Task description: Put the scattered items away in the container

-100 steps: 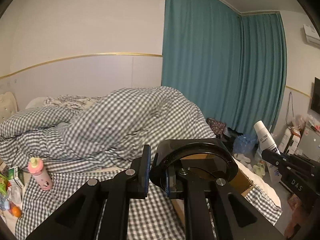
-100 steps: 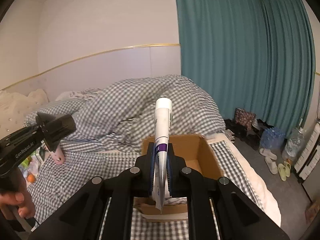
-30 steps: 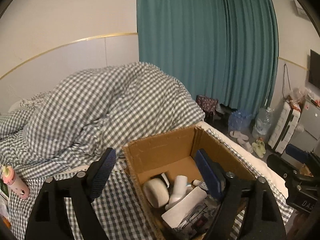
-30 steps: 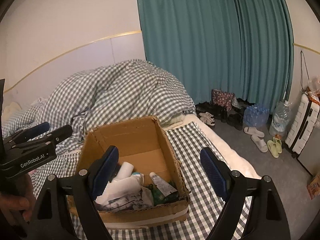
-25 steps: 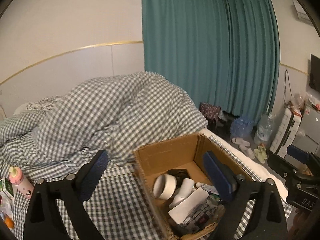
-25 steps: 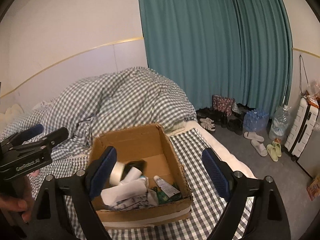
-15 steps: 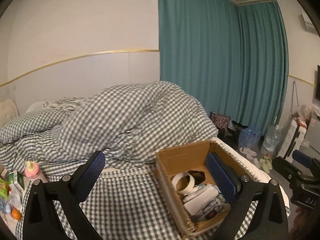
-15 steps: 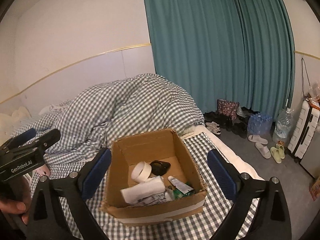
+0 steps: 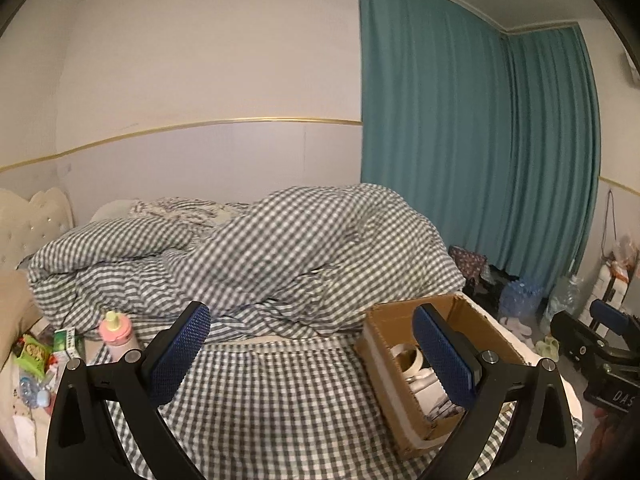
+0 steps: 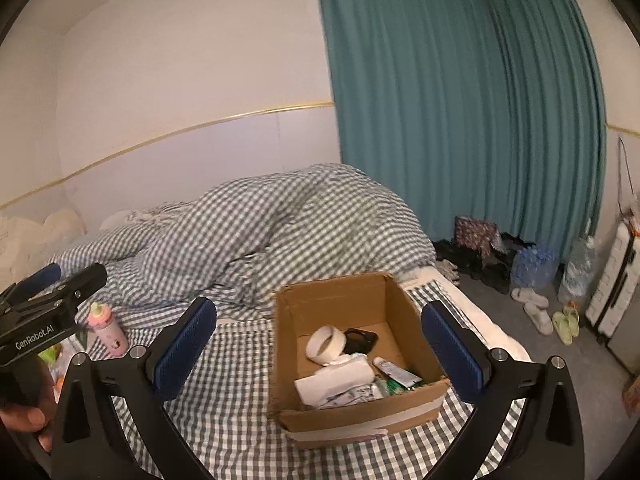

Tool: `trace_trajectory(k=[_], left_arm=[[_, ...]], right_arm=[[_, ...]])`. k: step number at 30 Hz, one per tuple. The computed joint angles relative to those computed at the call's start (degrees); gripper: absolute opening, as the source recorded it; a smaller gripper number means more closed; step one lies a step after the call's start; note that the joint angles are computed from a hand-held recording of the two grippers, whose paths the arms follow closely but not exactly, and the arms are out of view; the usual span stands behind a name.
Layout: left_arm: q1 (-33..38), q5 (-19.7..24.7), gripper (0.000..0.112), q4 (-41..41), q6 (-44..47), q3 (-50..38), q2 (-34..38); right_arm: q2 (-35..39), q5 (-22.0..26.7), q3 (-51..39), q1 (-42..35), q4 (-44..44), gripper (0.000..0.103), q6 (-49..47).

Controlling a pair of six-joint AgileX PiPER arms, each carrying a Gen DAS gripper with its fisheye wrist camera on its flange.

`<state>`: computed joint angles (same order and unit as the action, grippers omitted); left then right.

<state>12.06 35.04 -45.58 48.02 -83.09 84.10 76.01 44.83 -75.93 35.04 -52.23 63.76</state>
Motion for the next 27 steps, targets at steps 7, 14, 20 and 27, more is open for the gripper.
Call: trace_trajectory(k=[7, 14, 20, 27], left_arm=[[6.8, 3.2, 0.103, -3.9, 3.8, 0.1, -0.6], [13.1, 6.0, 0.103, -6.6, 6.7, 0.2, -1.1], [17.6, 7.9, 0.103, -8.3, 8.5, -0.3, -1.1], [22.7, 9.8, 0.103, -10.1, 10.9, -0.3, -0.9]], right_arm=[[2.4, 3.6, -3.1, 6.6, -3.0, 0.103, 1.5], [5.5, 4.5, -7.2, 11.0, -2.8, 0.103, 1.5], [8.5, 6.5, -10.3, 15.0, -4.3, 0.103, 0.7], [10.8, 7.7, -12.8, 17.5, -4.5, 0.103, 0.4]])
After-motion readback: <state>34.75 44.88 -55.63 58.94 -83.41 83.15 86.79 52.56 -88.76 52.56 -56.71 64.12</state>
